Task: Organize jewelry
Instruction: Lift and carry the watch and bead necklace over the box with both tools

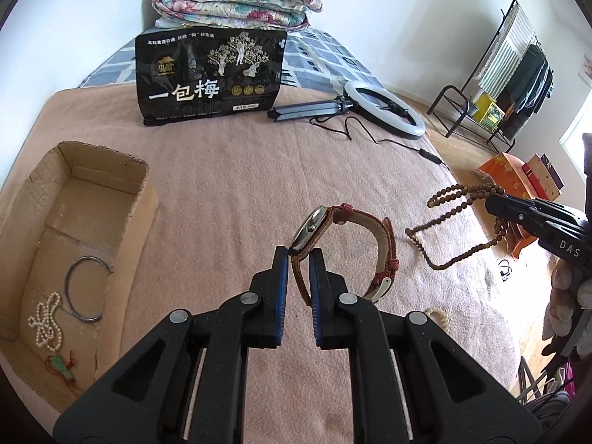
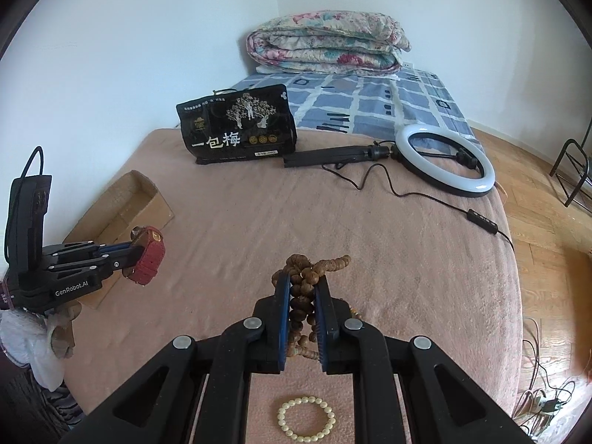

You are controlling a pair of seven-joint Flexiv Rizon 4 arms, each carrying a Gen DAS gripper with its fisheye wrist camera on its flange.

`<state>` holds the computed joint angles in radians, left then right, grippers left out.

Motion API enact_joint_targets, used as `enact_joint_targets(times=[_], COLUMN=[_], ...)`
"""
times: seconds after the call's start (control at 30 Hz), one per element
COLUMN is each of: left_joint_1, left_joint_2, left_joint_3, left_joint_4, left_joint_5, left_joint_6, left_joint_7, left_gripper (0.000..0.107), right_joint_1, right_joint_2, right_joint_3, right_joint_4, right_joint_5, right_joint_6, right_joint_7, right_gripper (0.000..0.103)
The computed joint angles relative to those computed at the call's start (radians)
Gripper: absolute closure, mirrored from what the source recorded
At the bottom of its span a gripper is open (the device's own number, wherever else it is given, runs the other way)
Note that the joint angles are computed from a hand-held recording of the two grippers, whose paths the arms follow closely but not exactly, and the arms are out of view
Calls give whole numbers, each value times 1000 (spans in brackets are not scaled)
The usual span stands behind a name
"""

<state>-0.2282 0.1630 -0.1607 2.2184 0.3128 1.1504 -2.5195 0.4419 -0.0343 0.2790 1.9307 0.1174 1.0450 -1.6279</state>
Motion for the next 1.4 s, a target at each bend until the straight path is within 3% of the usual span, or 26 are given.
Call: enact_joint_targets(times=[0.63,1.4], left_joint_1=[60,201], left_joint_2=[271,675], left_joint_3=[-8,65], left_joint_4=[128,301], left_joint_5=[-33,-80], left_joint_6=[-118,-400], left_joint_7=[55,210], left_gripper=[97,97], right_joint_1=[90,223], right_joint_2=[29,-124], right_joint_3=[42,99], right_joint_4=[-63,-278], right_joint_5=[22,-66], right_joint_6=[8,39], right_joint_7=[7,44], right_gripper=[93,93])
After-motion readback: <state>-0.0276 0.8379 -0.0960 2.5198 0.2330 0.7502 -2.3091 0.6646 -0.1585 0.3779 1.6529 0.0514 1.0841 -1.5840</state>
